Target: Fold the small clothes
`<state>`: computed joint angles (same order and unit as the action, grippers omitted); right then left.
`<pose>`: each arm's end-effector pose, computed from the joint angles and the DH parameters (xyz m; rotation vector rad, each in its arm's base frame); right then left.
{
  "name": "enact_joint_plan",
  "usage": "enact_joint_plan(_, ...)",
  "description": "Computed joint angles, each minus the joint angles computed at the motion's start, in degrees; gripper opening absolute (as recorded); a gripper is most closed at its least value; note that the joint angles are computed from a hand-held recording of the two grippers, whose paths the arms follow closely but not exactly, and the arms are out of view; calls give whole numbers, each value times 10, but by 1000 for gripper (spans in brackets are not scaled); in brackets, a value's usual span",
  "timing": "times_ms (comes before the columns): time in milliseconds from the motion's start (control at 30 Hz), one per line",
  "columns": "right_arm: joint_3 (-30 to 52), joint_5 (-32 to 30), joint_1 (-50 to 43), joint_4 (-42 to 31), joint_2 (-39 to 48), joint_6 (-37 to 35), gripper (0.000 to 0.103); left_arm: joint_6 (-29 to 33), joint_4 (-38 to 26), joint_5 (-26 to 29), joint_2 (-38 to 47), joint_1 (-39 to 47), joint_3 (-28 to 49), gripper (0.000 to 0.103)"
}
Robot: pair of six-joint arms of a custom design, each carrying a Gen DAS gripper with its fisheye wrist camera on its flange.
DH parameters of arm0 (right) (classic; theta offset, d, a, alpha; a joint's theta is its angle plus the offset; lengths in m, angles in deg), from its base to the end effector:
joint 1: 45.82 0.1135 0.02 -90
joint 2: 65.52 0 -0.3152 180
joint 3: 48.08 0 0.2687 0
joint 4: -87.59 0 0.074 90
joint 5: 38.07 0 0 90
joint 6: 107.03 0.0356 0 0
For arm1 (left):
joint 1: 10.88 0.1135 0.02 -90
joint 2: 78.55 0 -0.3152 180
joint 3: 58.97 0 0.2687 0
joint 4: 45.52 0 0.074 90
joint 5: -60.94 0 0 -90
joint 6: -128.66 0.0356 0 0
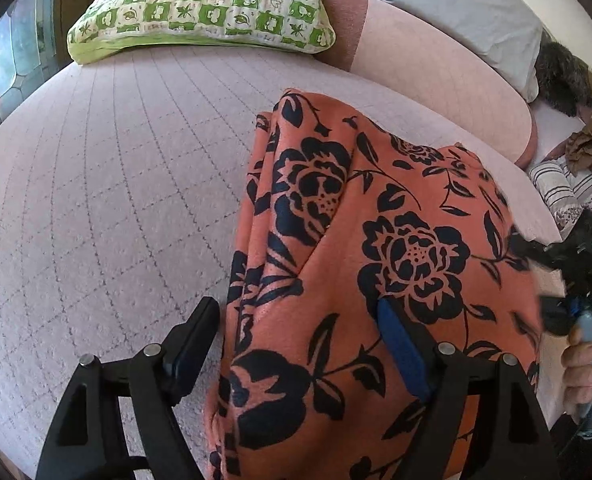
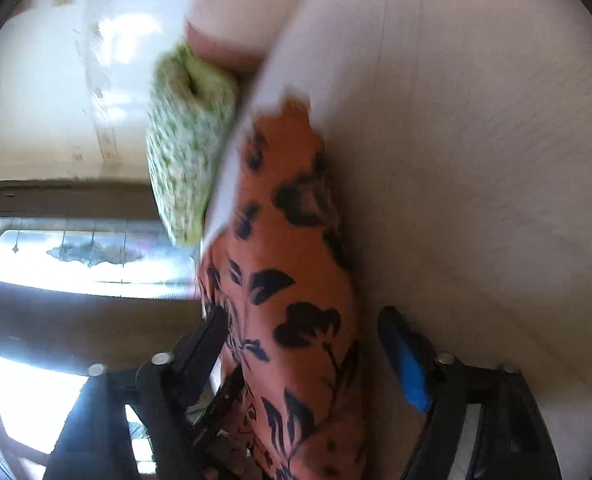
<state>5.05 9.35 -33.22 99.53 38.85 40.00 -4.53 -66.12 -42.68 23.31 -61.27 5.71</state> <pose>0.3305 0.0985 0.1458 0.5039 2.4217 1.4362 0.2339 -0.2695 0.1677 0.0729 2.5691 -0.3307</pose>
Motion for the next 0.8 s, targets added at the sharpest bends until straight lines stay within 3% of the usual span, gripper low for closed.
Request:
enact_joint_plan(67, 12, 52, 21, -46, -37, -55, 29, -14, -4, -7, 0, -15, 5, 82)
enact_joint_plan(133, 20, 79, 21, -84, 3, -54, 29, -10, -1, -6, 0, -16, 1, 83)
enact_joint_plan(233, -16, 21, -3, -3, 1, -18, 35, -10, -2, -13, -7, -18, -6, 83)
enact_joint_plan(267, -14, 17, -4, -9, -8, -18, 44, -14, 1, -10, -6, -17, -8, 83)
enact_joint_plan(300, -8, 12, -8, -25, -21, -30, 68, -16, 4, -6, -7, -16, -9, 83)
enact_joint_plan(367, -23, 33, -18, -4, -46, -36, 82, -15, 1, -9, -9, -18, -10, 83)
enact_joint_plan(467, -1, 24, -37, 45, 12, 14, 81, -16, 3, -7, -10, -19, -11, 83)
enact_joint_plan(500, 21, 8, -39, 36, 43, 17, 59, -17, 1, -6, -12, -20, -11, 83)
enact_joint_plan(533, 39, 17, -29, -2, 53, 3, 30, -17, 0, -7, -14, -19, -13, 83)
enact_joint_plan(567, 40, 54, -10, -23, 33, -28, 25, -17, 3, -6, -15, -18, -16, 83)
enact_joint_plan(633, 43, 127, 20, -65, 10, -86, 24, -14, 8, -3, -12, -16, -14, 83)
enact_joint_plan(667, 48, 131, 15, -67, 36, -67, 25, -14, 9, -2, -11, -17, -13, 84)
enact_joint_plan(700, 24, 100, 0, -2, 60, -21, 28, -14, 8, -4, -9, -17, -12, 84)
enact_joint_plan(733, 3, 78, -17, 31, 56, -25, 29, -15, 9, -5, -11, -17, -14, 84)
enact_joint_plan(767, -12, 73, -20, 43, 40, -31, 35, -19, 15, -1, -14, -15, -20, 84)
enact_joint_plan(800, -17, 77, -16, 32, 27, -35, 59, -21, 21, 3, -16, -14, -23, 84)
